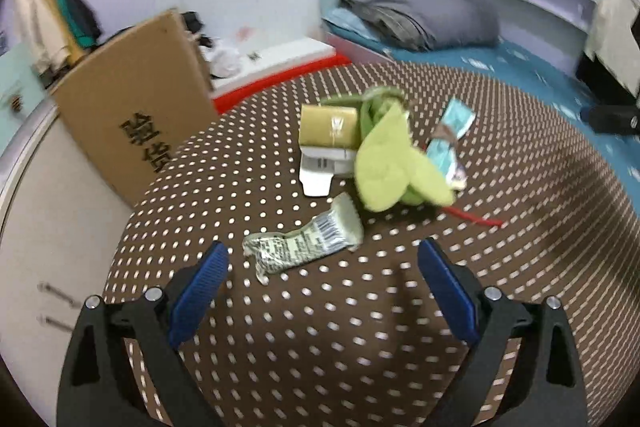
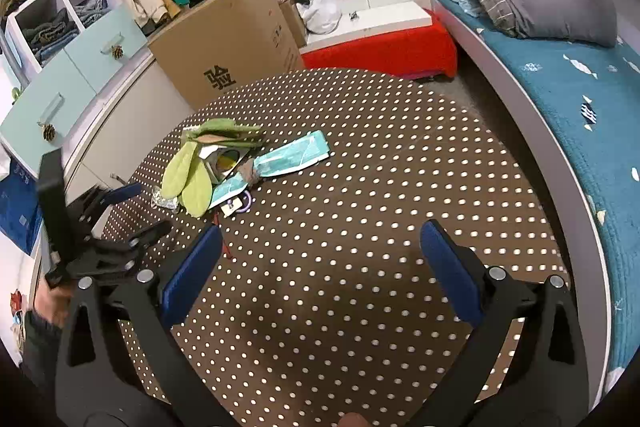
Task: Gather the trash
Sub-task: 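Move both tools back over the table toward the remaining trash, then grasp the silver snack wrapper with the left tool while the right grasps the teal packet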
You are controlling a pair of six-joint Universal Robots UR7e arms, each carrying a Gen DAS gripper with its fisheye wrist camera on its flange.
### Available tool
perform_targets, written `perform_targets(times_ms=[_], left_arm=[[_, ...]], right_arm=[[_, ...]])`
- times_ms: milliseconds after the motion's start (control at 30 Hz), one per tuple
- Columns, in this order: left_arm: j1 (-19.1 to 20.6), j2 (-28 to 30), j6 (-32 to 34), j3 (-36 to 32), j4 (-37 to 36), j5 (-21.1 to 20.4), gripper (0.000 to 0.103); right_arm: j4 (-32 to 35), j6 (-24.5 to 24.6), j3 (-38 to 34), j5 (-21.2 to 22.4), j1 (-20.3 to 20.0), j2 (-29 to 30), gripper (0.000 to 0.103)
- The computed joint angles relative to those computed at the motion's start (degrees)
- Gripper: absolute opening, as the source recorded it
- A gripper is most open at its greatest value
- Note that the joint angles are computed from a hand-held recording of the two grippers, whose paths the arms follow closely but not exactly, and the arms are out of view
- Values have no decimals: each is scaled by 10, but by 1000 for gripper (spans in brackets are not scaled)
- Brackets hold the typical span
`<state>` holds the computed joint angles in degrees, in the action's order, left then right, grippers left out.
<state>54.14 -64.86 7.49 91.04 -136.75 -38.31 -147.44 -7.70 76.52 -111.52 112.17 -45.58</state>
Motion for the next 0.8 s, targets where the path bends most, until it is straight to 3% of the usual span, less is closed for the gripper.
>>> perform_targets(times_ms=[100, 133, 200, 267, 300, 567, 633, 667, 700, 767, 800], left_arm=[[17, 11, 62, -18, 6, -16, 72], [25, 11, 73, -32, 23, -46, 69], [33, 12, 71, -54, 58, -74, 45], [33, 12, 66, -64, 85, -73, 24], [31, 11, 54, -64, 95, -74, 18], [6, -19, 9, 10, 47, -48, 19], [2, -15, 13, 12, 35, -35, 30], [0, -14, 12, 16, 25, -27, 46], [-1, -12, 10, 16, 18, -23, 48], [3, -5, 0, 4, 17, -36, 45], [5, -3, -3, 0, 17, -44, 25]], right_arm=[[8, -1, -7, -3, 1, 9, 97], [12, 1, -10, -4, 2, 12, 97], [18, 4, -18, -2, 2, 18, 97], [21, 2, -27, 2, 2, 26, 97], [25, 2, -34, 2, 2, 32, 97], [50, 9, -84, 4, 7, 76, 97], [48, 15, -99, -10, 11, 90, 97], [48, 20, -110, -15, 12, 99, 97], [49, 26, -121, -18, 13, 107, 97], [55, 44, -149, -28, 15, 129, 97], [61, 54, -166, -32, 16, 141, 97]])
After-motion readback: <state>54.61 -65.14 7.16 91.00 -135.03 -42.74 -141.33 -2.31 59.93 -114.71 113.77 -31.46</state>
